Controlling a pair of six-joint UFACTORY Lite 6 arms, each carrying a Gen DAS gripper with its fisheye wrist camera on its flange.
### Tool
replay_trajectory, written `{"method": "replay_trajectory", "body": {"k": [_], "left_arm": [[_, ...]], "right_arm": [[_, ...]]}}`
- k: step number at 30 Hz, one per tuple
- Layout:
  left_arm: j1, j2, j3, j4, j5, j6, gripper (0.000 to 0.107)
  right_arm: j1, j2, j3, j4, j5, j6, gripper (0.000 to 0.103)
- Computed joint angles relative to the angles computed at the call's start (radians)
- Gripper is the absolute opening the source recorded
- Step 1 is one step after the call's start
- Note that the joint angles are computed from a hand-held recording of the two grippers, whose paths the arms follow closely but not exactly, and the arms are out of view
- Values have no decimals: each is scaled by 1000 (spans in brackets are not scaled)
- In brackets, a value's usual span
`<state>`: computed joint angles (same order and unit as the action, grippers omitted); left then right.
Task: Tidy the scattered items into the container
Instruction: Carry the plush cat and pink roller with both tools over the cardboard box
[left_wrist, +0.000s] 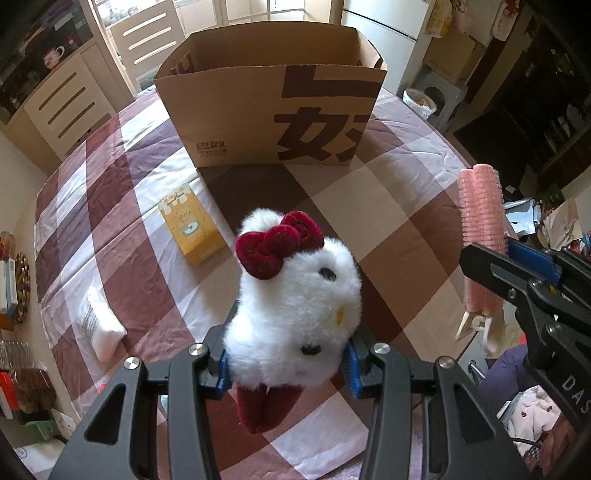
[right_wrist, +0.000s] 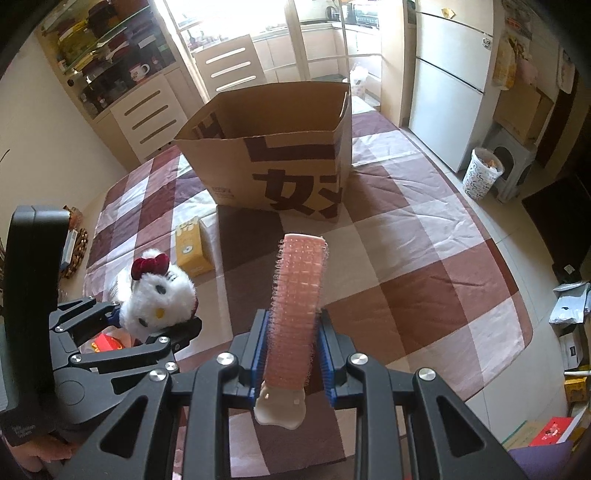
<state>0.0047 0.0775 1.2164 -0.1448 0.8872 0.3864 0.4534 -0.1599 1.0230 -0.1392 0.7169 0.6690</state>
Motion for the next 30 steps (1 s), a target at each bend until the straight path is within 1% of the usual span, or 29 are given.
{"method": "replay_trajectory", "body": {"k": [12,30], "left_arm": [[-17,188,198,14,19,-14,46],[-32,420,467,17,71,-21,46]], "right_arm": [[-100,164,129,94,-33,-171,25],[-165,358,310,154,-31,-295,25]]}}
